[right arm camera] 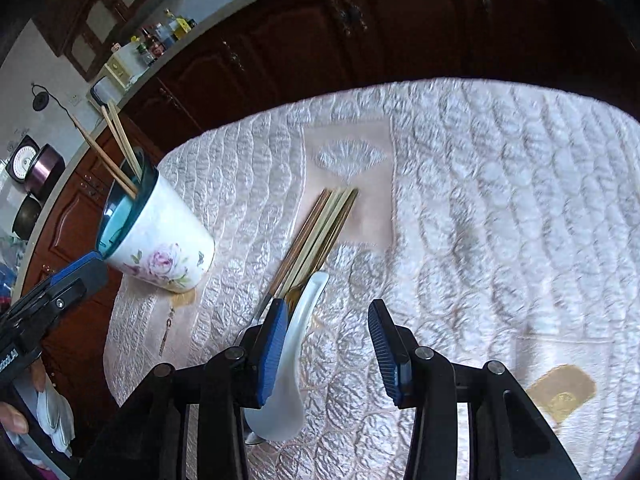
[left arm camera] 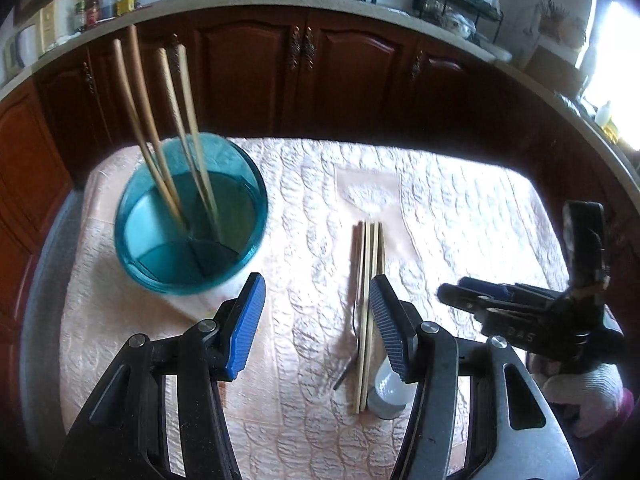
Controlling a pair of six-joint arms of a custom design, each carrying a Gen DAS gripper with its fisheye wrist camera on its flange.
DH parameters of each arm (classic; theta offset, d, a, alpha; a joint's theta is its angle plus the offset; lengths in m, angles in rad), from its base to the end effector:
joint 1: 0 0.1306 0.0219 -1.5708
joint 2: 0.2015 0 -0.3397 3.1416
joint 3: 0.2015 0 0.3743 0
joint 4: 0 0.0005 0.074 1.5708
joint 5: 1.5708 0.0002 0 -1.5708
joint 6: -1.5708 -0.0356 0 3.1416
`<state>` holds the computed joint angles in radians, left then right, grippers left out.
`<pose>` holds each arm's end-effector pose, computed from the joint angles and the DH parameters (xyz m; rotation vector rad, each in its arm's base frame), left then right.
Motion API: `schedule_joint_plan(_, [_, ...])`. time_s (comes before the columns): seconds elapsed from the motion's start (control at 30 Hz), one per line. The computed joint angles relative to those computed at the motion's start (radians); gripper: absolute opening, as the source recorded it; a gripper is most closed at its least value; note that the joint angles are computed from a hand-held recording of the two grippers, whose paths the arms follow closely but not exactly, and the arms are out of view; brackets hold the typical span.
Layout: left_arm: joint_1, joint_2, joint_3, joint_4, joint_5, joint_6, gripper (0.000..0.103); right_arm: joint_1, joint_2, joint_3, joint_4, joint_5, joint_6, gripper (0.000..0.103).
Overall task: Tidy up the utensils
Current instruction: 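Move both grippers back toward the utensils on the placemat, then grasp the white ceramic spoon with the right gripper while the left gripper grasps a fork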
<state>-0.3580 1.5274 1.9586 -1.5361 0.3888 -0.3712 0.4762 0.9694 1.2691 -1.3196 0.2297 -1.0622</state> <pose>0.4290 -0.1754 0.5269 1.0524 2.4129 -0.5136 0.2741 0.1317 0.4613 0.8242 2.4411 0.2928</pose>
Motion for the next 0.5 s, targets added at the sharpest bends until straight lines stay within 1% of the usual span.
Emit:
schedule_joint_plan(0.13, [-0.003, -0.005, -0.025, -0.003, -0.010, -0.008, 0.054, 0.006, 0.019, -0.050, 0.069, -0.054, -0.011, 0.035])
schedule_joint_plan(0.27, [-0.005, -0.010, -0.051, -0.008, -0.026, -0.018, 0.054, 0.001, 0.045, -0.075, 0.116, -0.098, -0.019, 0.033])
schedule_joint_plan(0.3, [-0.006, -0.011, -0.058, -0.010, -0.029, -0.021, 0.054, 0.004, 0.050, -0.079, 0.126, -0.102, -0.018, 0.031])
schedule_joint_plan(0.43, [-0.013, -0.011, -0.074, -0.016, -0.046, -0.031, 0.054, 0.018, 0.076, -0.066, 0.103, -0.072, 0.013, 0.019])
schedule_joint_plan(0.5, [-0.021, -0.015, -0.085, -0.016, -0.053, -0.031, 0.054, 0.023, 0.078, -0.060, 0.071, -0.050, 0.017, 0.018])
